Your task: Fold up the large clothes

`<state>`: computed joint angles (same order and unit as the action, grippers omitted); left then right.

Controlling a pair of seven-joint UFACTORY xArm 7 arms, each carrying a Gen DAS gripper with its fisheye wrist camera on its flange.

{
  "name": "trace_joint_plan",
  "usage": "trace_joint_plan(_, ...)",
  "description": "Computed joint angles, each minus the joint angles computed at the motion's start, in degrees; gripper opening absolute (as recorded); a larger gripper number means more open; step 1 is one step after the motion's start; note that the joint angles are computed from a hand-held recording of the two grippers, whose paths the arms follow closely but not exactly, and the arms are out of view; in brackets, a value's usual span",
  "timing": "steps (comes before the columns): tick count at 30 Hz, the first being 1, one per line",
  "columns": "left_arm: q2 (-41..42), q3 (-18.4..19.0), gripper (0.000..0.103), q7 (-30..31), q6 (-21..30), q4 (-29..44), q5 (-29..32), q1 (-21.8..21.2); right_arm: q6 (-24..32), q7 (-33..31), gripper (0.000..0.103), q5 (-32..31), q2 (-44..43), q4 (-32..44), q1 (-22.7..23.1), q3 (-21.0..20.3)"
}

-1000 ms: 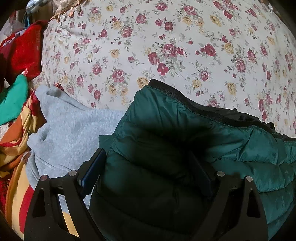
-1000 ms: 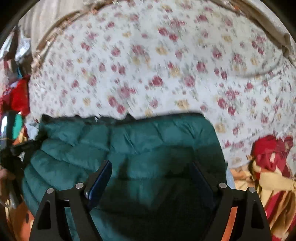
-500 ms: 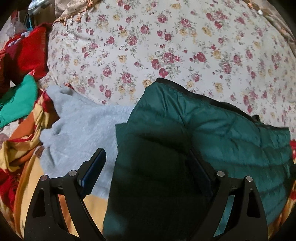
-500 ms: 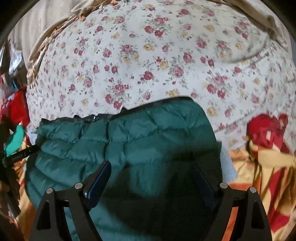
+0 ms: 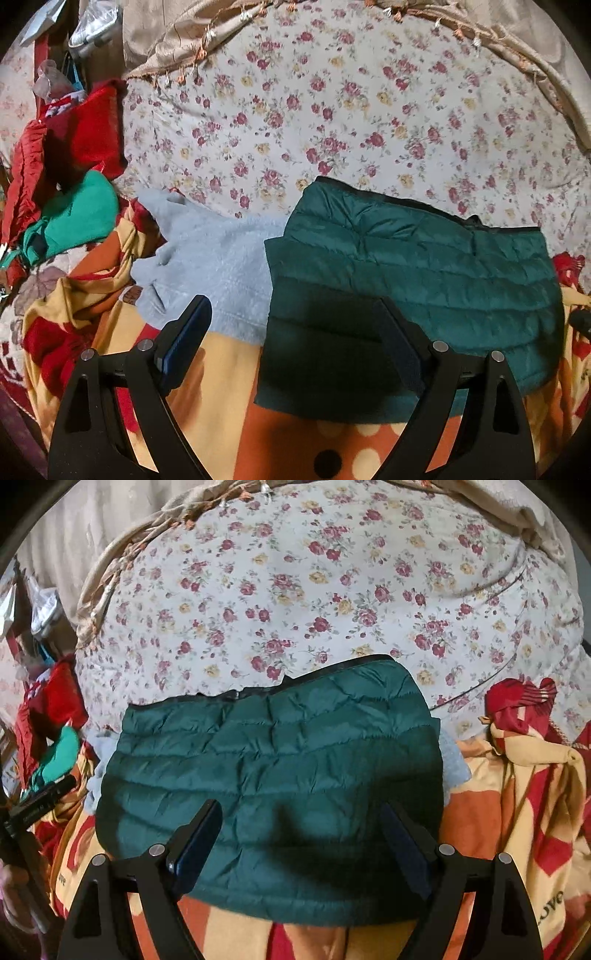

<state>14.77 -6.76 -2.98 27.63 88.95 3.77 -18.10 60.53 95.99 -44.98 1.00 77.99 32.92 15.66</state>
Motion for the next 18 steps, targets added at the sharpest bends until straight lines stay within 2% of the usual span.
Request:
trace_joint_plan(2,-1.3,-0.3,0.089,0.7,-0.5,-1.3,-0.5,0.2,1.1,-0.1,0.095,-0.2,-0.1,0.4,0.4,0.3)
trace_joint_plan(10,-2.4,-0.5,0.089,0.4,-2.6,-3.2,0.0,-0.3,1.3,-0.4,0.095,0.5,-1.3,-1.0,-0.1,0.6)
trace_joint_plan(18,5.0,0.4,0.089,-1.6,-0.2,4.1,1.9,-2.2,-1.8,-0.8,0.095,2.4,-2.1,-5.1,-3.2,-1.0)
